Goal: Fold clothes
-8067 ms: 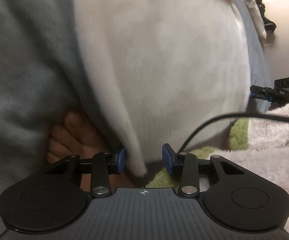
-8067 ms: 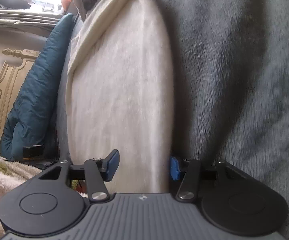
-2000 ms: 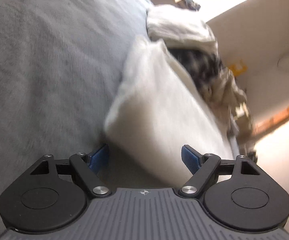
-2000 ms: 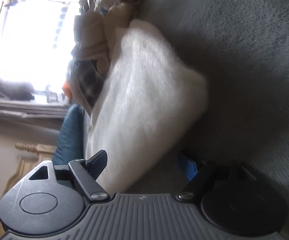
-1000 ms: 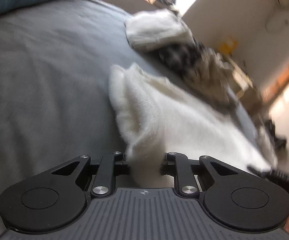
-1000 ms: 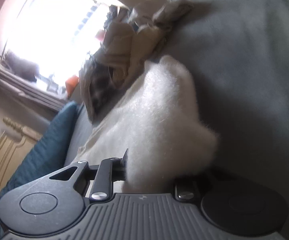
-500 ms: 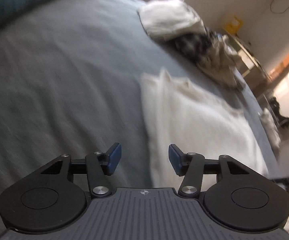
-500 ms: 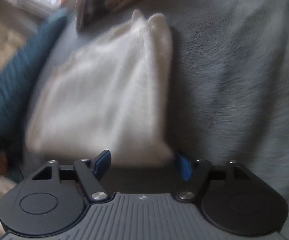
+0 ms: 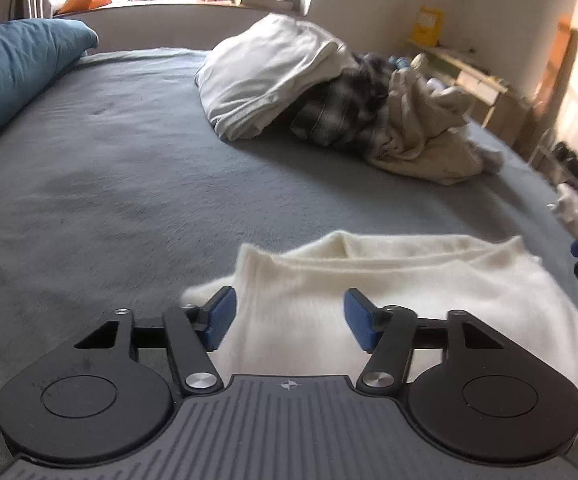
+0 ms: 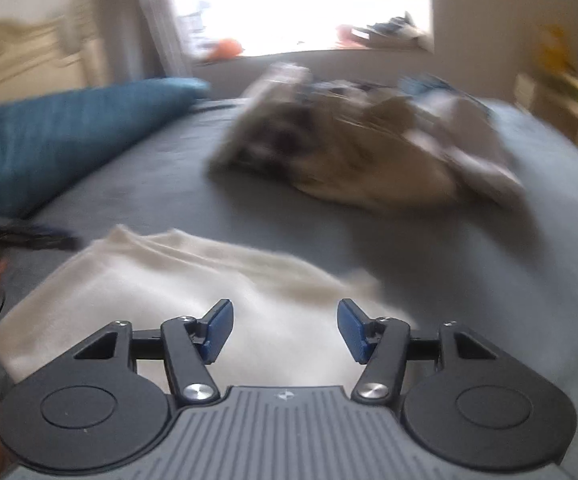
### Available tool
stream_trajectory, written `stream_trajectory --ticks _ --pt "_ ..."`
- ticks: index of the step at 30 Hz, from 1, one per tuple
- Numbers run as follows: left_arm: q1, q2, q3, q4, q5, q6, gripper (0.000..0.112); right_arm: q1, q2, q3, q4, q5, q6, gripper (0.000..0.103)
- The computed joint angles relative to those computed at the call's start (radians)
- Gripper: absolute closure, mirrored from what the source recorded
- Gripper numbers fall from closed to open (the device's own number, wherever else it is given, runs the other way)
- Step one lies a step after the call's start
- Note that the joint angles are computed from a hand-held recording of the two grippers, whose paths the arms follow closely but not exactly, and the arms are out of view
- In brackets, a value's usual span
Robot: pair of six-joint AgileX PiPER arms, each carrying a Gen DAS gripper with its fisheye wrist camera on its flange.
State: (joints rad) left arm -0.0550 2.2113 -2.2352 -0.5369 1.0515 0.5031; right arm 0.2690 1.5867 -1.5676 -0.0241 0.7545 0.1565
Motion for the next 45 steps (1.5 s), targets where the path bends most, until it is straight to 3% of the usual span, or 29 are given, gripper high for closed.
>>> stream_trajectory --ticks 3,7,11,16,18,20,21,28,34,38,40,42,45 --pt "-0.022 0.082 -0.126 0.044 0.055 -0.07 0.061 0.036 0.175 -0.185 0.015 0.055 -0.137 0.049" --pt "-0.014 0.127 -0.17 0.014 0.076 -0.083 0.067 0.065 0.381 -0.443 -0.007 0.193 -0.273 0.054" --pt "-0.013 0.101 -0.091 0.007 0.023 -0.034 0.077 0.078 0.533 -0.662 -0.025 0.349 -0.355 0.06" --pt "-0.014 0.054 0.007 -0.001 -0.044 0.021 0.082 0.077 0.622 -0.775 -0.016 0.411 -0.428 0.066" --pt "-0.013 0.039 0.041 -0.011 -0.066 0.039 0.083 0.072 0.627 -0.779 0.005 0.414 -0.439 0.083" --pt "-0.015 0.022 0.079 -0.015 -0.094 0.058 0.084 0.076 0.614 -0.756 0.011 0.405 -0.452 0.097" --pt "-0.016 0.015 0.094 -0.016 -0.107 0.067 0.085 0.085 0.599 -0.728 -0.002 0.386 -0.457 0.1" --pt "-0.013 0.027 0.073 -0.011 -0.093 0.049 0.085 0.11 0.51 -0.57 -0.089 0.214 -0.393 0.101" --pt "0.009 0.078 -0.026 -0.05 -0.006 -0.009 0.077 0.124 0.503 -0.524 -0.168 0.145 -0.309 0.101" --pt "0.007 0.071 -0.014 -0.048 -0.018 -0.005 0.077 0.14 0.51 -0.467 -0.232 0.098 -0.261 0.101" --pt "-0.006 0.05 0.022 -0.019 -0.057 0.009 0.09 0.15 0.499 -0.445 -0.271 0.07 -0.225 0.101" --pt "-0.017 0.024 0.068 0.009 -0.116 0.023 0.112 0.162 0.471 -0.408 -0.328 0.026 -0.178 0.101" --pt "-0.001 0.001 0.114 -0.036 -0.18 0.018 0.112 0.174 0.444 -0.379 -0.39 -0.006 -0.11 0.101"
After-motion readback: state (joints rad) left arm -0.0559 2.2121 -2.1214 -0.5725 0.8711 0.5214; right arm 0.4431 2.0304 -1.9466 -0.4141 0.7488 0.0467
